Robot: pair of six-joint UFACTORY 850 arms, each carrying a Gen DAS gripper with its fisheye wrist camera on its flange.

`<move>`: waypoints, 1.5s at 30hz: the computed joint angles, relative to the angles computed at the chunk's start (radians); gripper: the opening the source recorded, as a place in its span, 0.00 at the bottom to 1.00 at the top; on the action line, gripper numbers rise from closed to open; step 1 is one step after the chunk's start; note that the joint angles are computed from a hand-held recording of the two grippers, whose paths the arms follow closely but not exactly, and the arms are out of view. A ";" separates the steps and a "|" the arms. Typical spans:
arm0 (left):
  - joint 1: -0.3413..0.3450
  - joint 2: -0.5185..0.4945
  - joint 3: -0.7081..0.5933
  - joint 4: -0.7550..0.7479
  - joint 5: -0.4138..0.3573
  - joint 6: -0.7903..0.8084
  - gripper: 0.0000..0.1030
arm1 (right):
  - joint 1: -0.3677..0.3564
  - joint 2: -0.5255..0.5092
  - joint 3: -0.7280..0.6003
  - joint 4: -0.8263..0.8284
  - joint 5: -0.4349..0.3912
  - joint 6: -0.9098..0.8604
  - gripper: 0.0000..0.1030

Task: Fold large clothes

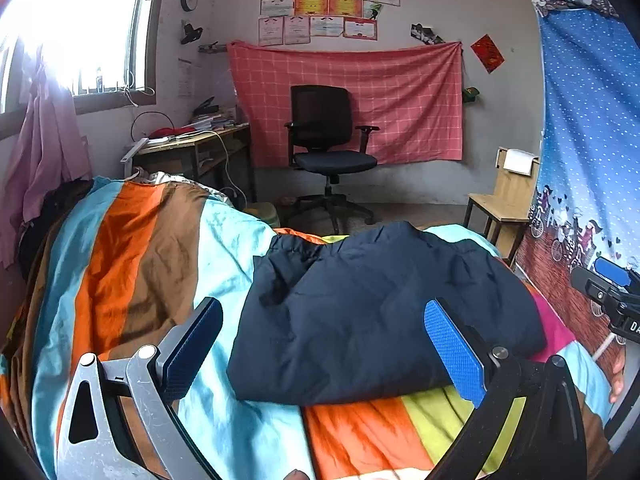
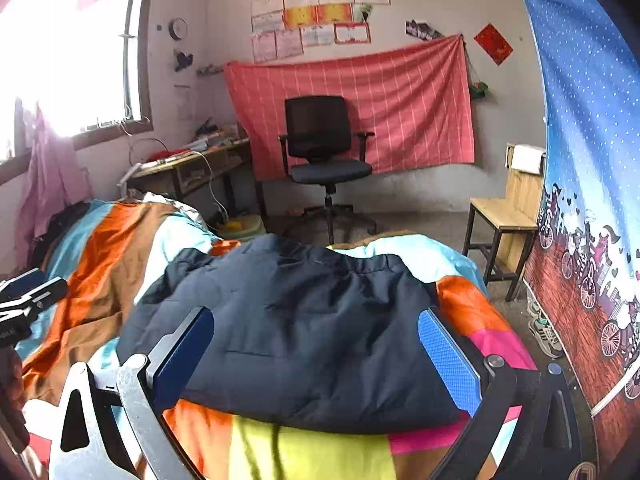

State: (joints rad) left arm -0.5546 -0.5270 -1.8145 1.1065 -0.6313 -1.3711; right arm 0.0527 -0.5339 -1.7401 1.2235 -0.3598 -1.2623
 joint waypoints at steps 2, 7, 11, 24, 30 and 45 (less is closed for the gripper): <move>-0.008 0.019 0.031 0.014 0.000 -0.021 0.96 | 0.002 0.041 0.061 0.108 0.004 -0.113 1.00; -0.031 0.060 0.115 0.041 0.000 -0.087 0.96 | 0.007 0.116 0.174 0.287 0.011 -0.295 1.00; -0.055 0.083 0.170 0.070 -0.018 -0.148 0.96 | 0.008 0.158 0.244 0.389 0.020 -0.391 1.00; -0.100 0.119 0.252 0.026 -0.028 -0.202 0.96 | -0.006 0.245 0.402 0.502 0.030 -0.471 1.00; -0.139 0.117 0.285 0.075 -0.041 -0.216 0.96 | -0.012 0.281 0.459 0.436 0.018 -0.430 1.00; -0.153 0.149 0.375 0.152 -0.061 -0.330 0.96 | 0.000 0.317 0.530 0.397 0.032 -0.462 1.00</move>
State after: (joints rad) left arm -0.7078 -0.3784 -1.4396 1.2587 -0.6925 -1.7011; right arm 0.0524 -0.2164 -1.2100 1.6207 -0.3279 -1.7247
